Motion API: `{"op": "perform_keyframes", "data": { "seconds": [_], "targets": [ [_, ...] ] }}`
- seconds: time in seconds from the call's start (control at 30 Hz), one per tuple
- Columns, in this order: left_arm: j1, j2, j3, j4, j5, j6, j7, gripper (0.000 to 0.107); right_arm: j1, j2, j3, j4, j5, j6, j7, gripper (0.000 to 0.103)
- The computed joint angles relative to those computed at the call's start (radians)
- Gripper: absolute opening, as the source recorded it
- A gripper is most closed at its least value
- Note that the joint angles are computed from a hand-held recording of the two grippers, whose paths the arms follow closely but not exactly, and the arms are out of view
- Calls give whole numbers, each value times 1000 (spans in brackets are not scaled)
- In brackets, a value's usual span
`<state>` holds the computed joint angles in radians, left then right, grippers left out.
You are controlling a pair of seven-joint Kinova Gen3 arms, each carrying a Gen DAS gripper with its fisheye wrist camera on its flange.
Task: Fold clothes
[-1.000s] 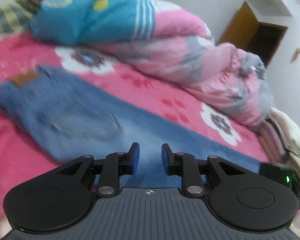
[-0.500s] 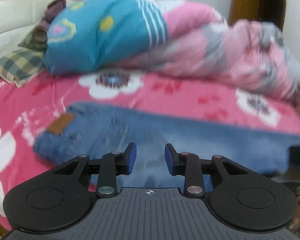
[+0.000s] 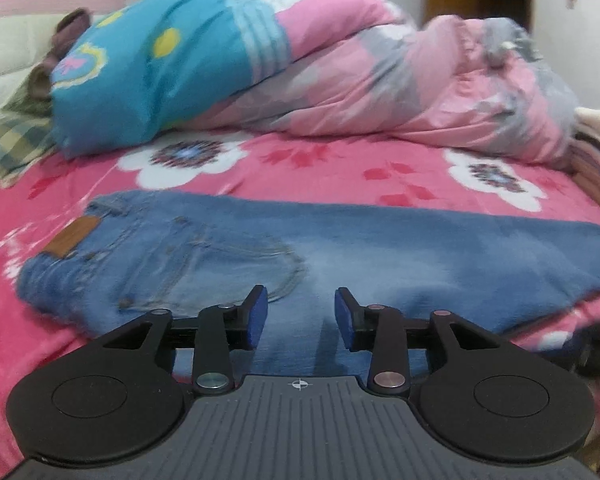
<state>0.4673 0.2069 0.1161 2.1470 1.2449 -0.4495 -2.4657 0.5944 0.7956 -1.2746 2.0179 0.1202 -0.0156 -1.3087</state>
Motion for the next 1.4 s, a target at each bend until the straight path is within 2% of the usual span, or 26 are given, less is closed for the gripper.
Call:
{"op": "perform_keyframes", "data": {
  "seconds": [0.1,0.17,0.27,0.3,0.4,0.47,0.57,0.67,0.77,0.87,0.9,0.93,1.03,1.17,1.27,1.33,1.4],
  "targets": [
    [-27,21,69,3,-103,-27,26,55,65,-108,14,62,-30,-118,23,14],
    [10,49,54,-21,-100,-27,-30,56,48,-161,59,83,-98,-195,74,14],
    [136,108,-47,-67,-14,-27,-152,56,-68,-222,192,90,-206,-258,190,14],
    [155,129,-57,-82,19,-34,-193,56,-108,-217,238,86,-224,-266,231,14],
    [150,172,-16,-91,28,-104,-225,56,-227,-207,360,81,-296,-313,321,14],
    [127,164,6,-92,46,-99,-238,56,-244,-235,371,94,-305,-341,305,14],
    [111,158,17,-92,57,-90,-233,57,-230,-245,359,131,-227,-400,290,14],
    [109,162,20,-86,38,-97,-198,58,-305,-266,475,149,-231,-430,335,14],
    [108,161,18,-86,36,-93,-195,58,-292,-319,558,177,-262,-457,294,14],
    [104,160,15,-87,36,-84,-196,60,-286,-382,696,222,-268,-500,252,14],
    [103,161,15,-88,36,-83,-191,62,-273,-392,740,227,-238,-498,211,35],
    [102,162,14,-88,36,-82,-185,62,-253,-397,772,227,-212,-501,171,44],
    [103,163,13,-89,38,-82,-178,63,-241,-420,890,209,-191,-479,63,44],
    [106,165,13,-96,58,-86,-195,64,-169,-431,908,172,-228,-441,-99,41],
    [107,161,22,-108,113,-98,-240,64,-43,-454,806,197,-178,-438,-221,41],
    [99,158,33,-109,127,-103,-248,64,48,-470,721,224,-99,-435,-302,41],
    [90,154,41,-105,127,-104,-242,64,116,-477,658,215,-19,-372,-375,36]
  ]
}}
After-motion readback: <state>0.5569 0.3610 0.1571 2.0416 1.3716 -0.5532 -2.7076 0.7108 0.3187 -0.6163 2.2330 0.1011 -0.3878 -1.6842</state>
